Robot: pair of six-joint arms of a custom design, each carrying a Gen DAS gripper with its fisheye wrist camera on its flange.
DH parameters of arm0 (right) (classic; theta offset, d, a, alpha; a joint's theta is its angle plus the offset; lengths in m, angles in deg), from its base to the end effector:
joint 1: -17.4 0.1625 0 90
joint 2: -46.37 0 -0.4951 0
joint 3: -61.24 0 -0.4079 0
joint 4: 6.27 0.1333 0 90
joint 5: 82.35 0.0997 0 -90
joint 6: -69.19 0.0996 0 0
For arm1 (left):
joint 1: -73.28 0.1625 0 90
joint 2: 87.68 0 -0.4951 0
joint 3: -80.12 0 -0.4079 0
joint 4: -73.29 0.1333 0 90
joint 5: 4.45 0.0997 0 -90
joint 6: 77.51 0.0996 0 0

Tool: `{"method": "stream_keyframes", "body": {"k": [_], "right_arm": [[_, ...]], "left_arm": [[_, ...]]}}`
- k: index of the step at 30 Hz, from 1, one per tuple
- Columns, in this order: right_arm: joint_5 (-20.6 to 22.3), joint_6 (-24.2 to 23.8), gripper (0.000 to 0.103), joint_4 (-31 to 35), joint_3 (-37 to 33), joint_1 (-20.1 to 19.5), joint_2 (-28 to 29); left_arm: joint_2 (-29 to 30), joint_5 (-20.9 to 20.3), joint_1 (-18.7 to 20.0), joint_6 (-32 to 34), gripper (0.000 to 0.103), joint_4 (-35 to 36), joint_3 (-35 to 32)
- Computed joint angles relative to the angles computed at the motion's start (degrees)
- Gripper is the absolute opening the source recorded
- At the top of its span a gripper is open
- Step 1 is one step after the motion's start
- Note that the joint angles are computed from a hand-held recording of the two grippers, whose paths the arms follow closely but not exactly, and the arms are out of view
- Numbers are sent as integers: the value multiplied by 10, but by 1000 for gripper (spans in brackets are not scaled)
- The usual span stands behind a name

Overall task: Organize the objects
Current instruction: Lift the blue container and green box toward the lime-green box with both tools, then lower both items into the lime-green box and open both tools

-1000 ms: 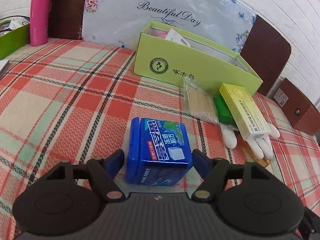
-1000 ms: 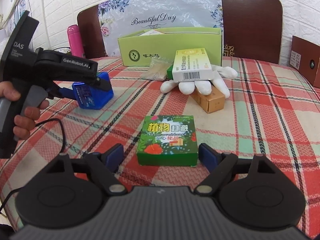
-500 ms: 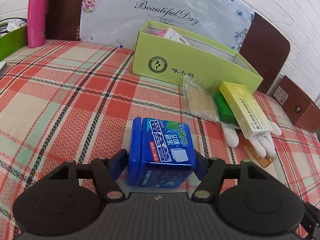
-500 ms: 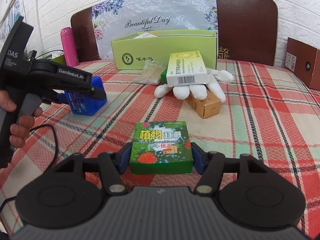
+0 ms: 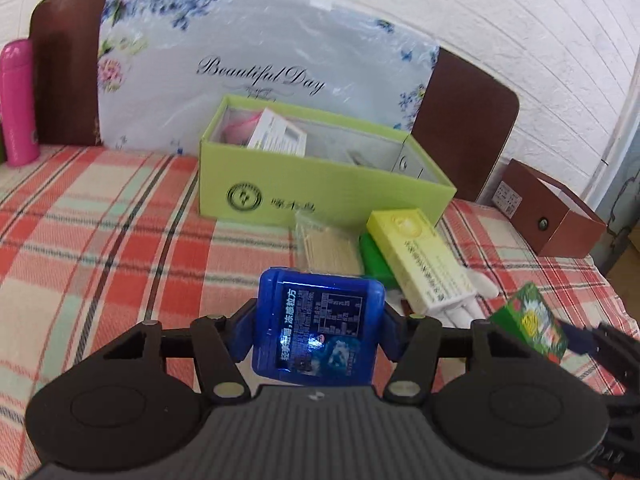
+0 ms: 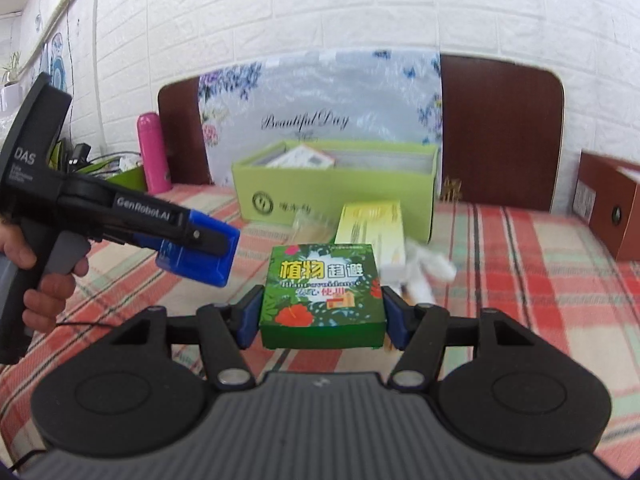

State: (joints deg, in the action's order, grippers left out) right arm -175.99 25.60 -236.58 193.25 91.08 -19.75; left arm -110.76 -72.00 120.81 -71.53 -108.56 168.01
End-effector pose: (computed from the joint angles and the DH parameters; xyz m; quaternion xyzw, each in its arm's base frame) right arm -0.0157 -0.5055 0.3122 0.1690 -0.7781 0.5111 0.3237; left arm -0.3866 -0.6761 -0.0492 0.3498 0.8884 -0.2770 0.1080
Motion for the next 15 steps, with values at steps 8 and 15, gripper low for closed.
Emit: {"method": "stream_keyframes", "body": {"k": [8, 15], "right_arm": [[-6, -52, 60, 31, -77, 12, 5], [-15, -53, 60, 75, -175, 12, 37]], "left_arm": [[24, -21, -6, 30, 62, -10, -76], [80, -49, -3, 19, 62, 4, -186]]}}
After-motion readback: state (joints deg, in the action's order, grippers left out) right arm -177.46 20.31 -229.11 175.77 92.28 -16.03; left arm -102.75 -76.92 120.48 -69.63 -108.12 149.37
